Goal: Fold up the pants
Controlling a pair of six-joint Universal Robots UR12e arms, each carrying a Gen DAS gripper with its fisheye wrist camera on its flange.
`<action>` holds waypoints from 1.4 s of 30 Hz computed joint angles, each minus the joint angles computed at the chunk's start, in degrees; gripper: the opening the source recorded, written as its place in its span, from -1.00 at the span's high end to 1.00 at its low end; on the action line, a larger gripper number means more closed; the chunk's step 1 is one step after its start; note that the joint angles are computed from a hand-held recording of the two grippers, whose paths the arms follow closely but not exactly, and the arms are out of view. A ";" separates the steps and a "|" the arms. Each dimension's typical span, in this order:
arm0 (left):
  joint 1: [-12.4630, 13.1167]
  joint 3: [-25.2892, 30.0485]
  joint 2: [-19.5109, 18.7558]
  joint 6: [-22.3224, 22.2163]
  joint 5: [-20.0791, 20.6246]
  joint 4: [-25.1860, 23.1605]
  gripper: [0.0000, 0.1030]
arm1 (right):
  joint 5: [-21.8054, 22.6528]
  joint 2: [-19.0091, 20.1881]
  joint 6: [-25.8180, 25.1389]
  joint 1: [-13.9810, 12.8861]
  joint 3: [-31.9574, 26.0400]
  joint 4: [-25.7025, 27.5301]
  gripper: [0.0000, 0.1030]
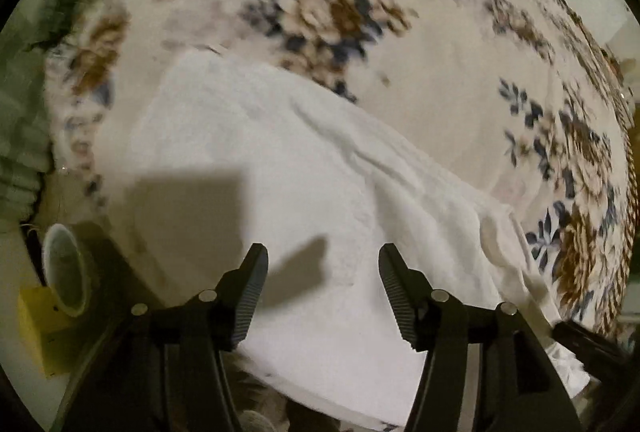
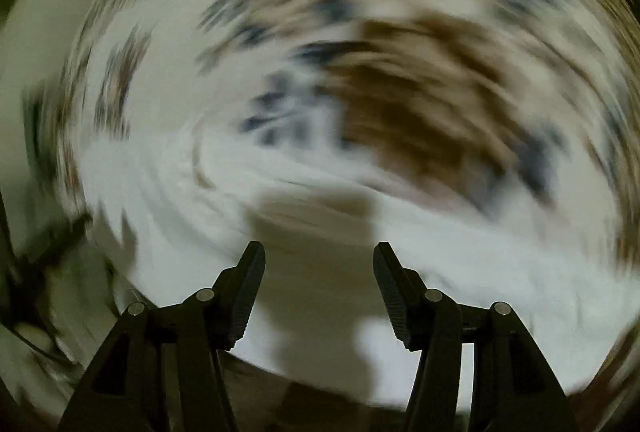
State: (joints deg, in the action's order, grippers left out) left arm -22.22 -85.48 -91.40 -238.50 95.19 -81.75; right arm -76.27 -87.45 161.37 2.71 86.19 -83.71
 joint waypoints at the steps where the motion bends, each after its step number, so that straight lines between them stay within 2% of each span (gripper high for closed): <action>1: 0.44 -0.68 -0.21 0.77 -1.61 1.15 -0.07 | -1.49 1.42 -2.48 1.55 -1.09 0.91 -0.15; 3: 0.66 -1.12 -0.61 1.71 -3.08 2.28 -0.07 | -5.50 2.96 -6.65 4.01 -2.09 1.90 -0.10; 4: 0.76 -1.31 -0.78 1.87 -3.69 2.76 -0.07 | -7.89 3.15 -8.18 5.02 -1.93 0.27 0.33; 5: 0.82 -1.55 -0.84 2.03 -4.13 3.34 -0.07 | -8.69 3.39 -8.06 5.41 -2.15 -0.19 0.93; 9: 1.09 -1.63 -0.93 2.62 -5.50 4.31 -0.07 | -4.64 4.32 2.04 2.22 -3.82 -0.01 0.95; 11: 1.29 -1.34 -0.98 2.72 -6.03 4.40 -0.07 | -2.56 4.91 5.31 0.81 -4.39 1.17 0.95; 15: 1.73 -0.87 -0.96 4.10 -6.33 4.79 -0.07 | -2.45 4.79 10.52 -0.07 -3.14 0.52 0.95; 19: 2.18 -0.62 -0.43 7.57 -3.62 3.79 -0.07 | -2.33 3.52 15.00 -1.84 -0.91 -1.31 0.91; 21: 3.21 -1.53 0.75 7.57 -2.85 3.09 -0.07 | -7.54 3.25 16.89 -1.35 -0.45 -4.48 0.92; 22: 3.66 -1.44 0.63 7.39 -2.70 2.77 -0.07 | -8.24 3.57 18.47 -1.41 -0.46 -5.58 0.92; 24: 4.70 -2.70 1.98 5.77 -2.95 1.71 -0.07 | -4.79 3.64 22.55 -3.66 -0.61 -4.61 0.92; 26: 5.84 -4.28 3.62 3.57 -3.61 1.10 -0.07 | -1.89 3.34 22.81 -5.11 -1.11 -3.67 0.91; 28: 6.74 -5.62 5.17 1.74 -3.89 0.53 -0.07 | 1.83 2.42 22.03 -6.50 -1.50 -2.25 0.82; 31: 7.25 -6.07 6.07 0.42 -4.24 -0.30 -0.07 | 4.67 0.16 21.33 -8.29 -1.18 -1.00 0.42; 33: 7.19 -5.75 6.08 -0.30 -4.57 -0.90 -0.07 | 6.70 -1.35 20.52 -8.62 -0.57 -0.61 0.41; 35: 6.73 -4.97 5.26 -0.59 -5.01 -0.55 -0.07 | 11.58 -1.48 18.08 -8.38 -0.50 2.90 0.41; 37: 6.08 -3.63 3.72 -0.11 -5.18 -0.40 -0.07 | 14.29 -1.32 17.62 -6.74 0.53 3.48 0.41; 38: 5.54 -2.94 2.95 0.41 -5.28 -0.12 -0.07 | 14.01 -1.42 18.09 -5.76 0.85 2.78 0.42; 39: 5.27 -2.43 2.39 0.77 -5.26 0.04 -0.07 | 11.90 -0.98 19.12 -4.89 1.35 0.08 0.42; 42: 3.64 -0.37 0.24 2.83 -4.60 0.09 -0.07 | 8.17 -0.63 23.83 -4.23 3.48 -6.99 0.44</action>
State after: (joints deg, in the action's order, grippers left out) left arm -18.58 -85.86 -91.17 -235.67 90.58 -81.66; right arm -68.10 -88.08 185.20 -1.52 89.68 -90.69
